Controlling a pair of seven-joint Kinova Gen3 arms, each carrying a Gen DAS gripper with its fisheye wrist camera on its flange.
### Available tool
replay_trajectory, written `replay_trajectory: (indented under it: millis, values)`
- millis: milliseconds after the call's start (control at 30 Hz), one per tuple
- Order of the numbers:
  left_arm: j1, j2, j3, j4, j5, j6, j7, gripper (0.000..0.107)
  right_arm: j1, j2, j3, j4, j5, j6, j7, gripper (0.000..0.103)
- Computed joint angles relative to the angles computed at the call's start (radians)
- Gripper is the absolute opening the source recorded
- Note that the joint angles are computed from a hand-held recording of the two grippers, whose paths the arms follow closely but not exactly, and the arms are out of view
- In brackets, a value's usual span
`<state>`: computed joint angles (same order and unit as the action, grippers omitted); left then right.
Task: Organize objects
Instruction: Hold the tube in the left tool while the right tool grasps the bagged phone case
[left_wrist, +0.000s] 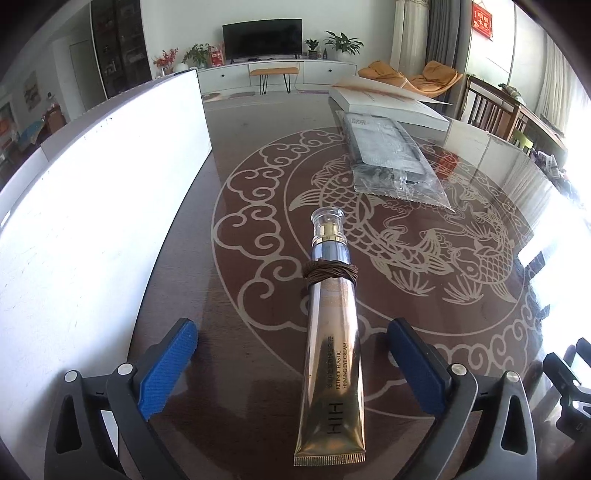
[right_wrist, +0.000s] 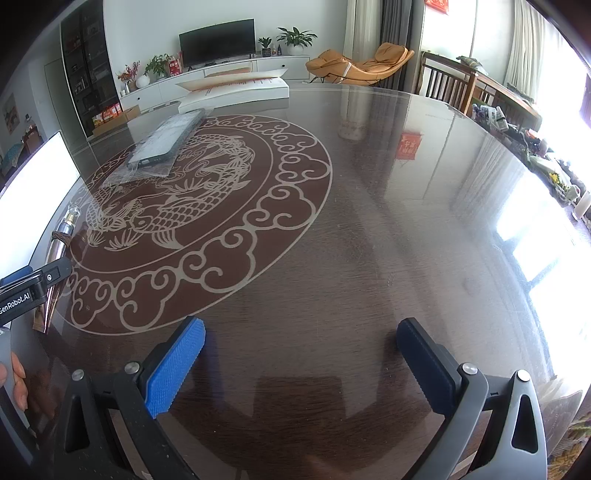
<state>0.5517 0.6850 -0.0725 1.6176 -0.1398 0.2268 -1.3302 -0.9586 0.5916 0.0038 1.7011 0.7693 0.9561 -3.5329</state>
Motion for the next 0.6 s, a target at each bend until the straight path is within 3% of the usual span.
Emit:
replay_trajectory:
  millis: [500, 600]
  values:
    - [0.0, 0.001, 0.0, -0.002, 0.001, 0.002, -0.002, 0.103, 0.0, -0.004, -0.001, 0.005, 0.004, -0.005, -0.001, 0.103]
    - [-0.001, 0.001, 0.0, -0.002, 0.002, 0.001, -0.002, 0.103, 0.038, -0.017, -0.018, 0.007, -0.013, -0.035, 0.062, 0.103]
